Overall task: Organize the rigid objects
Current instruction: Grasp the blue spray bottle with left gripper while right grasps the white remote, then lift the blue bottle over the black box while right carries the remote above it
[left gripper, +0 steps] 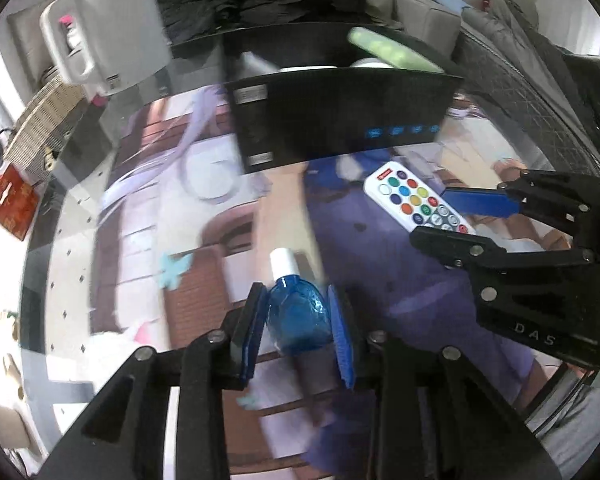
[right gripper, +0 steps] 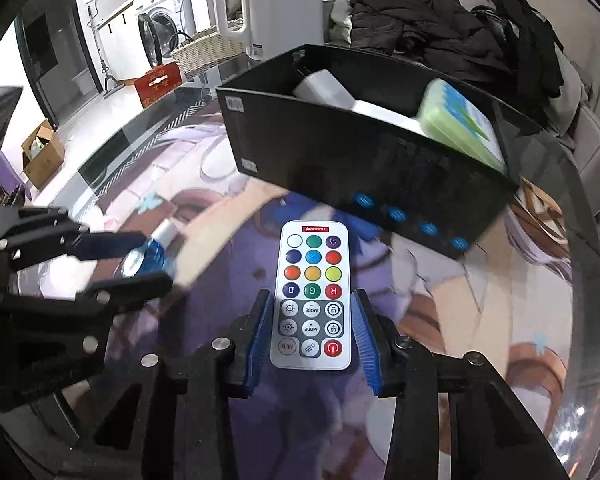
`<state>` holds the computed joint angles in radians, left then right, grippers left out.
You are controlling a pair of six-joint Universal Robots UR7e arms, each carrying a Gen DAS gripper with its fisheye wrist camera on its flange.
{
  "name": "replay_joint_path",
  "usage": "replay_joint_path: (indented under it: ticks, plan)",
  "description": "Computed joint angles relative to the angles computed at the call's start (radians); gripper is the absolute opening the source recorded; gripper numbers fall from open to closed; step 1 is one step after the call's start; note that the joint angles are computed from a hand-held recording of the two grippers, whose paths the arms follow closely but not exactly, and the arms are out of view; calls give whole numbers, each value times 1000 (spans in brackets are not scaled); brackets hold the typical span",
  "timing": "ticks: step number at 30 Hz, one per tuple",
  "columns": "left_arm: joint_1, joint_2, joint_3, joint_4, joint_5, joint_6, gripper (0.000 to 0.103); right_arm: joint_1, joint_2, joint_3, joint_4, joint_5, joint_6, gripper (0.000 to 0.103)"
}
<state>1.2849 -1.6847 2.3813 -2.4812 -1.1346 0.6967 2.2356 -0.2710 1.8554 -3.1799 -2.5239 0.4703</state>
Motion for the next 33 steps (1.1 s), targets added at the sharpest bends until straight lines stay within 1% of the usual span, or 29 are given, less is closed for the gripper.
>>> replay_joint_path:
  ticks: [3, 5, 6, 8, 9, 10, 11, 12, 13, 14, 15, 16, 17, 20, 25, 28, 33]
  plan:
    - [-25, -6, 30, -17, -2, 12, 30, -4, -11, 35, -31, 6, 28, 39]
    - [-31, -4, 31, -12, -2, 0, 31, -7, -15, 46, -42, 8, 33, 39]
    - [-32, -2, 29, -8, 0, -6, 32, -8, -14, 47, -46, 5, 32, 40]
    - [-33, 3, 27, -13, 9, -7, 42, -8, -10, 44, -45, -3, 28, 41]
    - [-33, 5, 30, -27, 15, -4, 48, -6, -7, 45, -41, -10, 30, 44]
    - [-31, 4, 31, -34, 14, -3, 49, -6, -4, 41, -29, -20, 33, 53]
    - [-27, 5, 29, -32, 9, -3, 49, -6, -1, 38, -23, -25, 31, 55]
    - [-26, 4, 27, -28, 8, -2, 47, -3, 0, 39, -24, -31, 30, 56]
    - [-26, 3, 27, -25, 8, -3, 43, -3, 2, 34, -16, -34, 33, 56]
    - [-27, 2, 26, -22, 7, 3, 38, -3, 2, 33, -16, -31, 34, 55]
    - [-30, 1, 27, -22, 8, 9, 29, -3, 3, 33, -18, -29, 30, 52]
    - [-38, 2, 33, -33, 22, 14, 29, -3, 7, 31, -27, -25, 21, 43]
    - [-46, 1, 42, -49, 37, 17, 29, -2, 8, 25, -23, -24, 17, 40]
    - [-61, -2, 66, -99, 63, 32, 29, 0, 10, 26, -27, -20, 14, 39]
    - [-42, -16, 38, -49, 2, 16, 28, 10, 15, 25, -44, -32, -2, 39]
    - [-42, -13, 34, -42, 3, 2, 29, 18, 7, 34, -71, -32, -7, 39]
    - [-45, -33, 30, -50, -25, 2, 29, 32, -3, 41, -84, -34, 0, 39]
